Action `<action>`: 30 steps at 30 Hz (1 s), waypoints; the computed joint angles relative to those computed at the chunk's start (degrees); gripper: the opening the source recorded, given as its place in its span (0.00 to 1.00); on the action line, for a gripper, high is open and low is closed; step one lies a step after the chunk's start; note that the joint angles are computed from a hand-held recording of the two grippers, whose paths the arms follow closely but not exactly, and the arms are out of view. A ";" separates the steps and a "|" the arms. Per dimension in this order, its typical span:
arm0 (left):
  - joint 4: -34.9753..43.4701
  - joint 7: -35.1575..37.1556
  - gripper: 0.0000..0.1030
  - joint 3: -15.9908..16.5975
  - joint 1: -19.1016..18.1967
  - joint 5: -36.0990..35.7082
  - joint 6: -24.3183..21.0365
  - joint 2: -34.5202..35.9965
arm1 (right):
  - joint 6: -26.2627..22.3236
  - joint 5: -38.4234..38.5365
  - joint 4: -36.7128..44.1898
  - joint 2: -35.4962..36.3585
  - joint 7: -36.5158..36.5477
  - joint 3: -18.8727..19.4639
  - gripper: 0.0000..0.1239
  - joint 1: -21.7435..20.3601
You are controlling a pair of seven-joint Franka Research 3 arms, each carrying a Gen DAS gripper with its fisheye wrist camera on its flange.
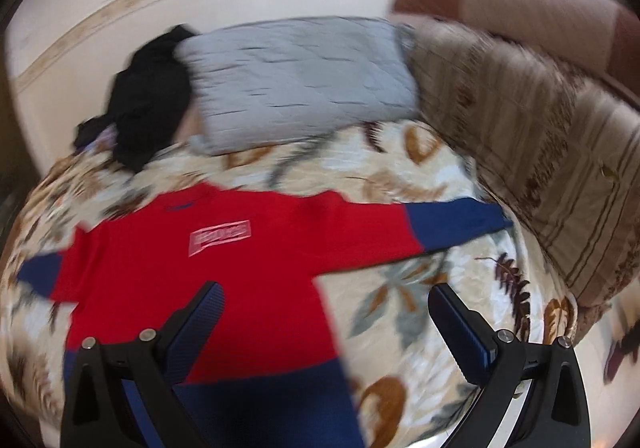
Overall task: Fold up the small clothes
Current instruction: 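Reach the right tool to the blue sleeve cuff and grasp it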
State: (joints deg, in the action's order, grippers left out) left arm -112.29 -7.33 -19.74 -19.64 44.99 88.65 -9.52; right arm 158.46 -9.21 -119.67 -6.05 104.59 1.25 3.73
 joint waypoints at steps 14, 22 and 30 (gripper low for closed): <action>-5.82 -4.70 1.00 8.06 10.87 -7.54 13.76 3.93 | -5.72 1.01 24.64 26.60 8.26 -11.44 0.83 -6.22; 6.22 1.72 1.00 5.03 6.46 -3.07 12.91 11.07 | 0.60 28.49 23.47 26.04 -14.11 -0.12 0.83 -15.04; 28.61 12.66 1.00 5.25 -3.85 1.67 11.25 26.91 | -1.51 50.61 26.67 28.86 -27.62 4.57 0.83 -18.67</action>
State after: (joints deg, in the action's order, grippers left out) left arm -83.68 5.33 -14.49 -23.49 46.67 99.90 17.39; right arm 156.96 41.39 -93.00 22.81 76.96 5.82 -14.95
